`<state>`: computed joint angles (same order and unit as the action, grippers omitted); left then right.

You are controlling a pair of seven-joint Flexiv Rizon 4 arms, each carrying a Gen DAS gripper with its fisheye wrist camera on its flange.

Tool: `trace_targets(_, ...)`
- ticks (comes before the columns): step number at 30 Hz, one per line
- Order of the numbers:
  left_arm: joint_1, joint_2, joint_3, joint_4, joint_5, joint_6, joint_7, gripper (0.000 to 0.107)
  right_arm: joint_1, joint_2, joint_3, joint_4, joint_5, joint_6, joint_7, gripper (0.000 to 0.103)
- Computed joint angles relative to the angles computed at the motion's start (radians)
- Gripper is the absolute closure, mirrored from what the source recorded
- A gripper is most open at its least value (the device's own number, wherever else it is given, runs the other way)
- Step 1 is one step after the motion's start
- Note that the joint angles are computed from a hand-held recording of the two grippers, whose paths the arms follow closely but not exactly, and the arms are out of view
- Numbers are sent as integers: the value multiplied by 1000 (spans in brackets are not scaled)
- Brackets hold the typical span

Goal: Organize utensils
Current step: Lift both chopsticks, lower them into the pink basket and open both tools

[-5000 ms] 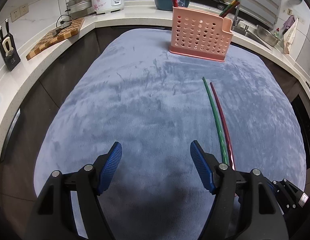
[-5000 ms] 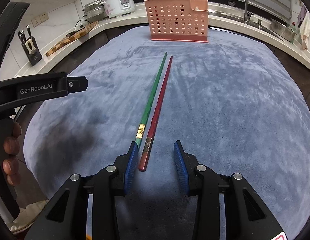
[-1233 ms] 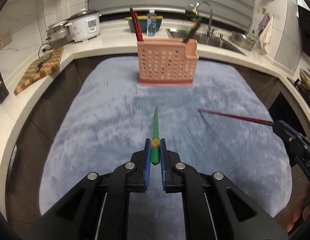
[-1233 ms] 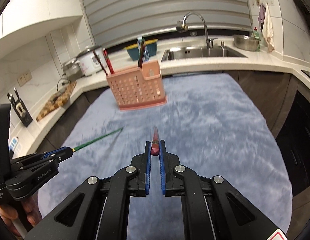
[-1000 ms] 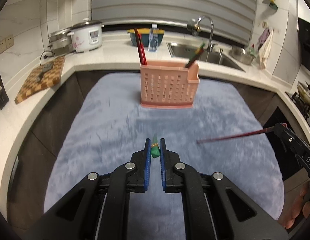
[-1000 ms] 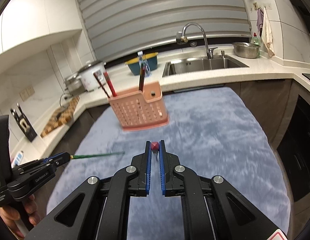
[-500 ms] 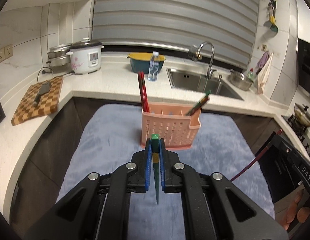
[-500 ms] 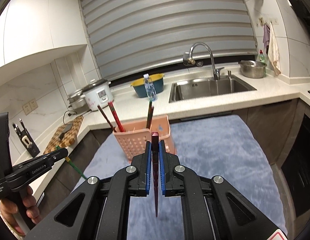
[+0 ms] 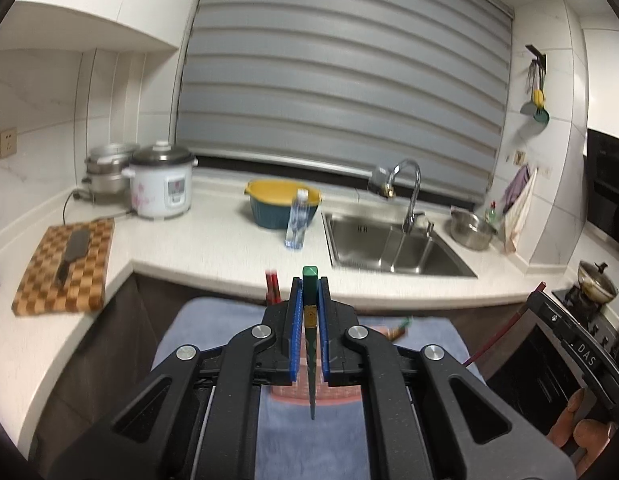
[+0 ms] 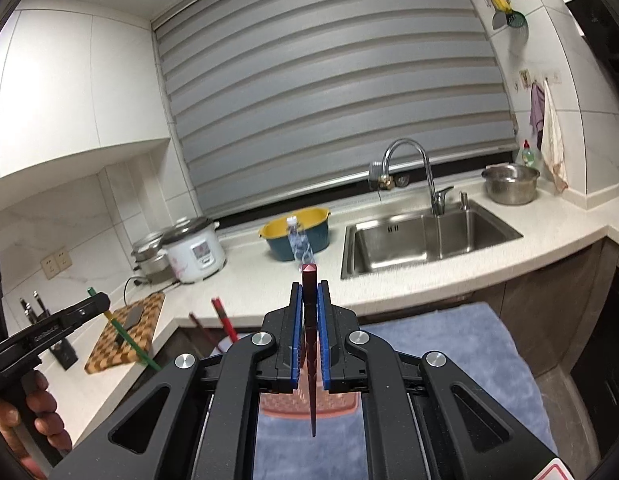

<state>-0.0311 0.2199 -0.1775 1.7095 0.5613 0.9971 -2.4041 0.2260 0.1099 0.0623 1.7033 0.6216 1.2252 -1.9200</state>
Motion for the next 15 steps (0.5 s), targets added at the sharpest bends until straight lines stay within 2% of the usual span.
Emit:
trace_targets(6, 15, -83, 6, -119, 46, 11, 3, 100, 0, -93, 10, -144, -2, 7, 16, 96)
trace_targets(10, -3, -137, 31, -182, 89, 9, -7, 100, -16, -155, 48, -217, -24, 18, 42, 96)
trace_targets(15, -38, -191, 82, -214, 91, 17, -5, 100, -34, -228, 98, -273, -65, 20, 69, 96)
